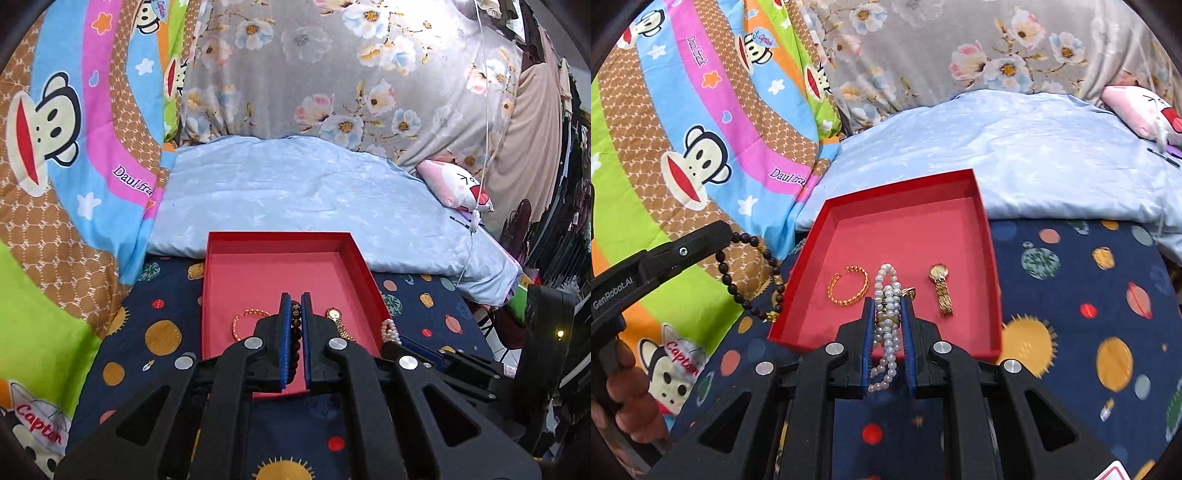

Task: Organize jewelry
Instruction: 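Carry the bracelet and pearl necklace into the red tray and release both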

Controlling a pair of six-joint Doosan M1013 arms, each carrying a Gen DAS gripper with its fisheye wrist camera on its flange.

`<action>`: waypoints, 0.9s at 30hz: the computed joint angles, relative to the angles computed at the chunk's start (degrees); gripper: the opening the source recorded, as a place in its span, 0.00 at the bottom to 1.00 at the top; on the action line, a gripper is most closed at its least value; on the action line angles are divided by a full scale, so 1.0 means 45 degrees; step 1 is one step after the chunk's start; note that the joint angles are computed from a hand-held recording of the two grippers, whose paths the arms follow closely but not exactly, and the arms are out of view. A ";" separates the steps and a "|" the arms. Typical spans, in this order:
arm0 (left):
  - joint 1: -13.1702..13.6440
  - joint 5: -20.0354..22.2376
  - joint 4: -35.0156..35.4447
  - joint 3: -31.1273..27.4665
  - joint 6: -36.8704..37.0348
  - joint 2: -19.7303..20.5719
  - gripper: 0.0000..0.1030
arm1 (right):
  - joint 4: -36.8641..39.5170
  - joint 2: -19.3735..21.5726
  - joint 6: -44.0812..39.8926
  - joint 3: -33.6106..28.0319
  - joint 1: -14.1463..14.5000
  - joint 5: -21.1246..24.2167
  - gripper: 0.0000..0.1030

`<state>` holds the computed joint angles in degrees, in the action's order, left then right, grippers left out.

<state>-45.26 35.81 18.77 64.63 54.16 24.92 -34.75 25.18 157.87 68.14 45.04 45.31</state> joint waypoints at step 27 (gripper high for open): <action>0.0059 0.1283 0.1685 0.0475 -0.2196 0.0223 0.53 | -0.0566 -0.0222 0.0927 0.0615 0.0198 0.0033 0.40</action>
